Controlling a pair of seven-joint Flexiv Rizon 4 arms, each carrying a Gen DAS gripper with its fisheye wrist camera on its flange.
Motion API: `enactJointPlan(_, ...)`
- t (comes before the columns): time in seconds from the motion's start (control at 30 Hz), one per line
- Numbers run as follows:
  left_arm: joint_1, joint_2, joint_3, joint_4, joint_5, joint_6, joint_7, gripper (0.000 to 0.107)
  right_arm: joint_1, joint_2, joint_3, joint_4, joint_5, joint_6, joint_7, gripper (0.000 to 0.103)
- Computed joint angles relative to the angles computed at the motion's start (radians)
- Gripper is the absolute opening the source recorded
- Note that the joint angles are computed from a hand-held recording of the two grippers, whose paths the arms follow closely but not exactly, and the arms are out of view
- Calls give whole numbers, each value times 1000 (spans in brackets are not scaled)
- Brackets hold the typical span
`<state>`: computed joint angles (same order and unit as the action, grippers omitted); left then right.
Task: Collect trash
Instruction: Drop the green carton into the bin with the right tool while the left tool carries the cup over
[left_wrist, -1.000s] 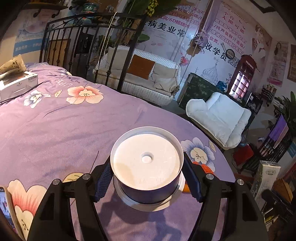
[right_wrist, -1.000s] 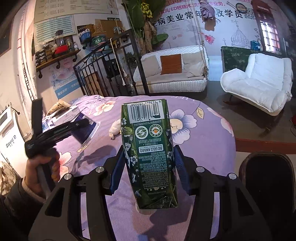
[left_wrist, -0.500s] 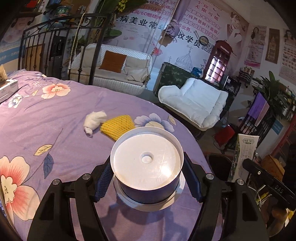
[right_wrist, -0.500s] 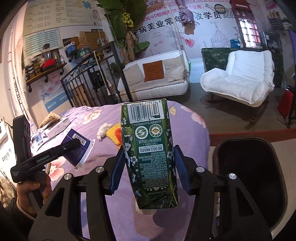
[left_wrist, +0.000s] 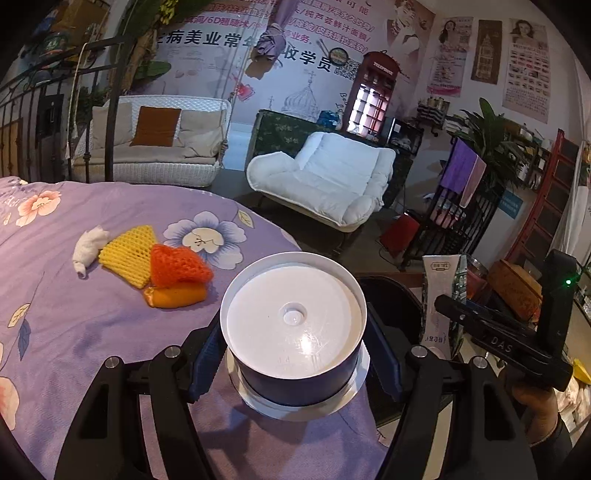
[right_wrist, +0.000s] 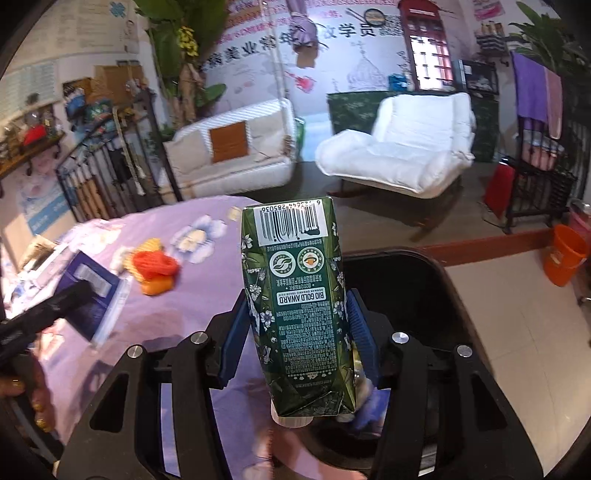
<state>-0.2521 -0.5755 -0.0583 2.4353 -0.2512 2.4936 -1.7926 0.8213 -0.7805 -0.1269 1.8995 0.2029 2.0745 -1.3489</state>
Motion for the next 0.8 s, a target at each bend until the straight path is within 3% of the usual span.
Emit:
enactJointPlan(0.07,4,-8,-7,-23,18,-21,13,69,61,-14,-83,-17,53,-78,12,53)
enactJointPlan(0.3,-6,-31,-19,-71,42,-57,47,69,77,-55,-159,-60,3,-267,168,53)
enactJointPlan(0.43,-7,-39,-24,-91,52,-77,57,69,25,-57,-119,-70,-46,-332,240,53)
enactJointPlan(0.6,-12,-50,-35,-115,58,-108,64,69,-4,-60,-99,-61,-106,-353,304,54)
enactJointPlan(0.7,-16,-53,-36,-127,62,-125,71,69,-41,-56,-61,-41,-129,-314,337,59)
enactJointPlan(0.8,-14,-56,-45,-143,73,-143,71,69,-21,-50,-94,-11,-141,-268,378,60)
